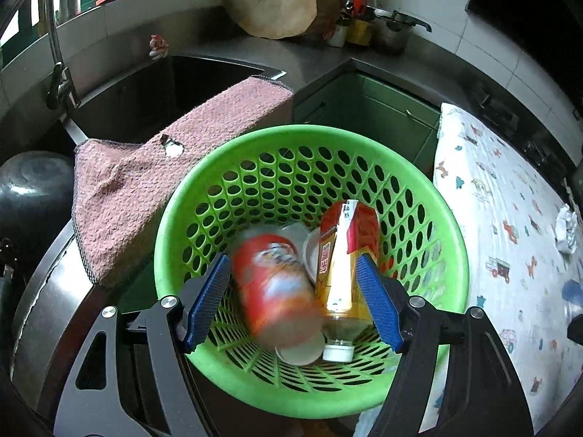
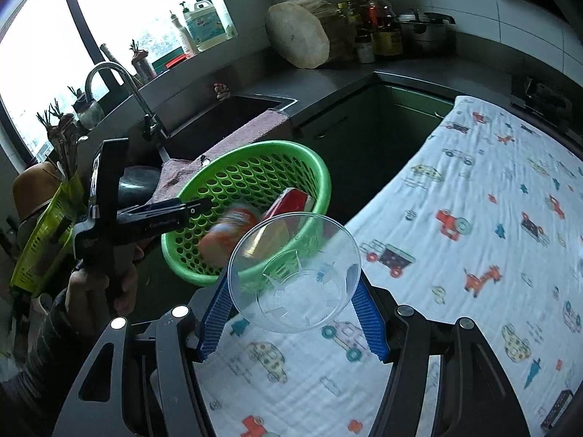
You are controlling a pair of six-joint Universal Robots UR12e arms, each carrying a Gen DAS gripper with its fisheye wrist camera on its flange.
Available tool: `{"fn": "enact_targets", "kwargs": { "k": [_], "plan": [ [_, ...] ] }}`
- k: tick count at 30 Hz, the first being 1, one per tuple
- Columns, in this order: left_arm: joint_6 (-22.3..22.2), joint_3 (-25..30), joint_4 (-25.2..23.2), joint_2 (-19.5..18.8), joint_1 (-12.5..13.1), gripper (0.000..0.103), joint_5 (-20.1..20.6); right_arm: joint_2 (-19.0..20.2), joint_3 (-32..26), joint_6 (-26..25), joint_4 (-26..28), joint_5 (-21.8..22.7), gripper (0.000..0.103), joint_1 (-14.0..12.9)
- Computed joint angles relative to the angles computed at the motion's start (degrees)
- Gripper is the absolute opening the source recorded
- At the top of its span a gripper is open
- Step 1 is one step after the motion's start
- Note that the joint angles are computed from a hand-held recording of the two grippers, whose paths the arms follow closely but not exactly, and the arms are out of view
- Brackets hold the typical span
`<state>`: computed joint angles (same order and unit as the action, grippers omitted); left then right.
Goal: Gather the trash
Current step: 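Open the left tool dropping the red cup while the right tool drops the clear cup into the basket, then move both open tools back over the remaining trash on the table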
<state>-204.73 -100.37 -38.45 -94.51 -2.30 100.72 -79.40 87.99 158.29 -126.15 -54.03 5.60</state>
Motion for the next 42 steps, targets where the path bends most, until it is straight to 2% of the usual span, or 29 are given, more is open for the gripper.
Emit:
{"fn": "enact_targets", "kwargs": {
  "k": [9, 17, 20, 25, 29, 33, 42],
  "plan": [
    [-1.9, -2.5, 1.8, 2.6, 0.6, 0.072, -0.6, 2.1, -2.3, -0.5, 0.9, -0.6, 0.061, 2.2],
    [-2.8, -4.3, 3.0, 5.2, -0.2, 0.072, 1.4, 4.8, -4.9, -0.1, 1.2, -1.3, 0.061, 4.7],
    [-3.5, -5.0, 3.5, 6.0, -0.4, 0.082, 2.0, 5.8, -5.8, 0.6, 1.5, -1.5, 0.061, 5.5],
    [-3.0, -5.5, 4.5, 6.8, -1.1, 0.082, 3.5, 7.4, -7.3, 1.8, 2.1, -1.8, 0.061, 6.6],
    [-3.2, -5.7, 4.6, 7.1, -1.2, 0.083, 3.6, 8.1, -8.0, 3.1, 3.4, -0.8, 0.062, 6.9],
    [-3.7, -5.9, 4.4, 7.3, -1.2, 0.084, 3.4, 8.1, -7.9, 3.3, 3.5, 0.4, 0.072, 6.7],
    [-3.5, -5.6, 4.4, 7.3, -1.9, 0.085, 3.0, 6.0, -6.4, 1.9, 3.0, 0.4, 0.073, 5.5]
  ]
}}
